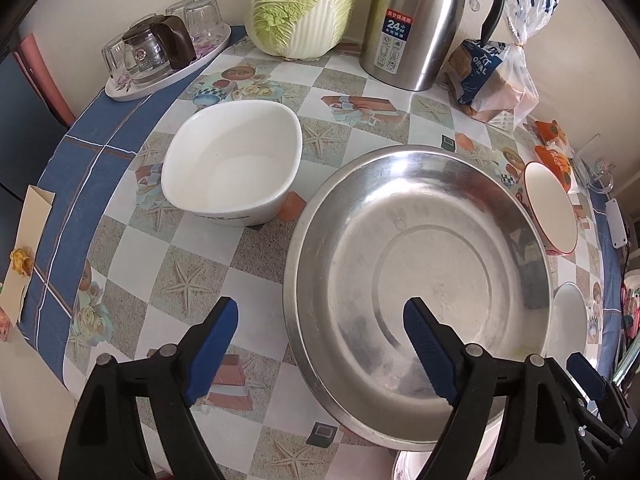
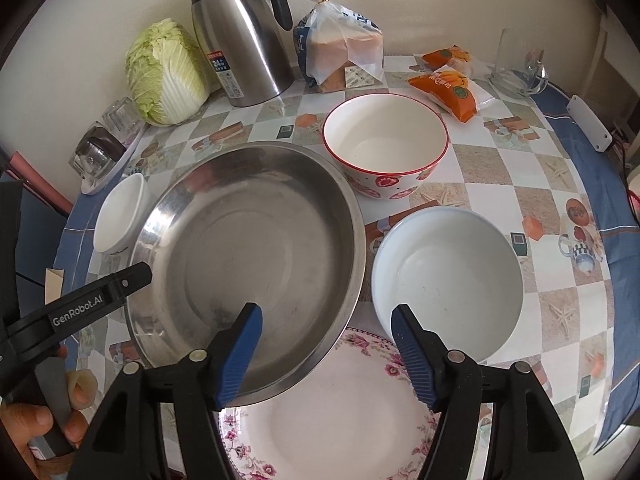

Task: Organize plates and bowls
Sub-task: 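Lower the steel basin onto the table and open both grippers, then move both grippers to the rim of the pink-floral plate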

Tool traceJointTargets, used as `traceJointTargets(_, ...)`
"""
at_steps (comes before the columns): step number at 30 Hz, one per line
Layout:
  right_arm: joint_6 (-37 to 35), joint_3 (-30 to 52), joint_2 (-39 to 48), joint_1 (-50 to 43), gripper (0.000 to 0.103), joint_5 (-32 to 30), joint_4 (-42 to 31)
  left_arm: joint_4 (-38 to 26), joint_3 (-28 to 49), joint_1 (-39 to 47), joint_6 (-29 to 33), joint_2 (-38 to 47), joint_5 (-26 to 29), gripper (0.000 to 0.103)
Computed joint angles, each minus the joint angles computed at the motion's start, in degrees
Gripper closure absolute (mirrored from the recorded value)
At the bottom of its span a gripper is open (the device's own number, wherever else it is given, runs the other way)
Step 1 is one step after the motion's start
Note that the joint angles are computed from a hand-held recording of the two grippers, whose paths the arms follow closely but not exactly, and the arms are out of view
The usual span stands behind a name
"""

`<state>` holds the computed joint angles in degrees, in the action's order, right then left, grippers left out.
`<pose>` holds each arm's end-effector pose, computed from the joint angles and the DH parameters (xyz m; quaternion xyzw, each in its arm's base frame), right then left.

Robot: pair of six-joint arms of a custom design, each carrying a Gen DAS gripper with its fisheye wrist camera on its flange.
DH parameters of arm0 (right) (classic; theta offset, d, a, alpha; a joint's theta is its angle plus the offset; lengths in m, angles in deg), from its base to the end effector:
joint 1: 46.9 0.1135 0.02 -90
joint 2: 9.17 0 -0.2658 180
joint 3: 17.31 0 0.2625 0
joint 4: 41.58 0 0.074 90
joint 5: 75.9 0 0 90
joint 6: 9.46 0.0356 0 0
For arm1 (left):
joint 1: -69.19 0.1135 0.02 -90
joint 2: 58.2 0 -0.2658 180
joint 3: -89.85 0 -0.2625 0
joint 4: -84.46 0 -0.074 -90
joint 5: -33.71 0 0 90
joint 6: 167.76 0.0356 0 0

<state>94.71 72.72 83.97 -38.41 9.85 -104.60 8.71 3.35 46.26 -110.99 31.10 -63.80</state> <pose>0.3369 0.0530 0.2645 0.0408 0.9769 0.0762 0.1955 0.2902 -0.1177 0.2948 -0.0989 0.9800 -0.0183 0.1716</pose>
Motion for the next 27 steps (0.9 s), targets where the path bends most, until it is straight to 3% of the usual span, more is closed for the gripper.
traceJointTargets(8, 0.71, -2.55, -2.67, 0.37, 0.017, 0.91, 0.55, 0.81, -2.86, -1.01, -2.98, -3.56, -0.65, 0.012)
traceJointTargets(18, 0.53, -9.8, -8.41, 0.59, 0.011, 1.59, 2.36, 2.51, -8.93, -7.59, -10.96, -10.9, -8.02, 0.01)
traceJointTargets(21, 0.95, -12.49, -10.92, 0.66, 0.0, 2.08, 3.0, 2.83, -10.33, -9.43, -12.84, -12.59, -8.32, 0.01)
traceJointTargets(27, 1.39, -18.06, -15.86, -0.33, 0.0, 1.76, 3.08, 1.76, -12.57, -14.0, -17.05, -15.42, -8.95, 0.009)
